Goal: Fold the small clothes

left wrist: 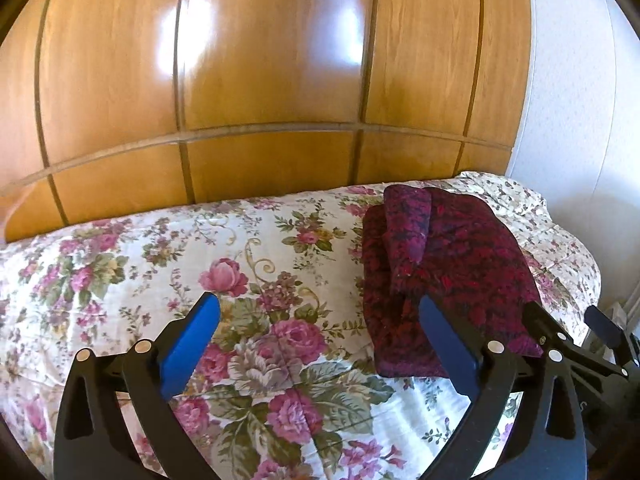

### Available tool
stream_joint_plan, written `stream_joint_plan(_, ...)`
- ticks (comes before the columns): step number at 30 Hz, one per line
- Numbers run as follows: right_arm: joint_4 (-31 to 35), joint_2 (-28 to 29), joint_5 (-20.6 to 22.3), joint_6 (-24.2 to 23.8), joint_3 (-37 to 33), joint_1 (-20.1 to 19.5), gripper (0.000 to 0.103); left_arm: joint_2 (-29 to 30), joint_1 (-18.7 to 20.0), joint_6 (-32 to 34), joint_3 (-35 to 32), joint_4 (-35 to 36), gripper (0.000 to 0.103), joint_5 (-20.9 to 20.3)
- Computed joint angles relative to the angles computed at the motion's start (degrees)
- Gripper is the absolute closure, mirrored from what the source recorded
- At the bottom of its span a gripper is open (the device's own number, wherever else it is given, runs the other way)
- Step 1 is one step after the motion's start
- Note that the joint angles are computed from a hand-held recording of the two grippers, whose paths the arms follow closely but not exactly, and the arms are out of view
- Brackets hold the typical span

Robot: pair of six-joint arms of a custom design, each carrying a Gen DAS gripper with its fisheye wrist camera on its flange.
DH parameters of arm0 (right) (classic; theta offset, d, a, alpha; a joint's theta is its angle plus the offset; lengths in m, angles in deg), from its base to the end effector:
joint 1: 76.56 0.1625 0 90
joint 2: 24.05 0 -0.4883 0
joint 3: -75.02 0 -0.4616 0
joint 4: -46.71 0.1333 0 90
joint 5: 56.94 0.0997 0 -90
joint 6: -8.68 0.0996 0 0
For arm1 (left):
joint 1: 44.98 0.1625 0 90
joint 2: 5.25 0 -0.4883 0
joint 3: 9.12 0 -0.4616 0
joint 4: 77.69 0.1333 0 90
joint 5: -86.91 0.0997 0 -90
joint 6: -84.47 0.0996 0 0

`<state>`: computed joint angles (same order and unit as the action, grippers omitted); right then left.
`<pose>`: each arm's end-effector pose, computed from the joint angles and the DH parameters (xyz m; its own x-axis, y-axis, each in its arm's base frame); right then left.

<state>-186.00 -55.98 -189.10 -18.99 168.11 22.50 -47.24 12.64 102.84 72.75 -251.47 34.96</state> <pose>0.1797 -0.7053 0.1042 -0.7302 0.4099 0.5467 -0.4090 0.3788 -0.8302 -0.2872 -0.8165 0.2058 -0.7267 0.2495 -0.6400 0.6479 0.5583 -0.5181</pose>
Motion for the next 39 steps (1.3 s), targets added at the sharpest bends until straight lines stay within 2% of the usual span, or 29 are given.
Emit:
stream_joint_plan(5,-0.5,-0.5,-1.1,1.7,1.2,-0.1,0.002,-0.9,-0.4,-0.2,1.2,0.1,0.004,0.8)
stream_joint_plan(14,-0.3,-0.6,-0.7,2.1,2.3,-0.1,0.002,-1.7,-0.7,0.9,2.5,-0.5,0.004,0.3)
stream_joint_plan(26,0.1,-0.8,-0.1,2.7,2.6,-0.3,0.002,-1.3,-0.9,1.8,2.5,-1.4,0.004,2.1)
stream_joint_plan(39,0.7,-0.6,0.2,2.8,2.4,-0.1,0.002,-1.3,-0.7,1.7,2.2,-1.3,0.004,2.0)
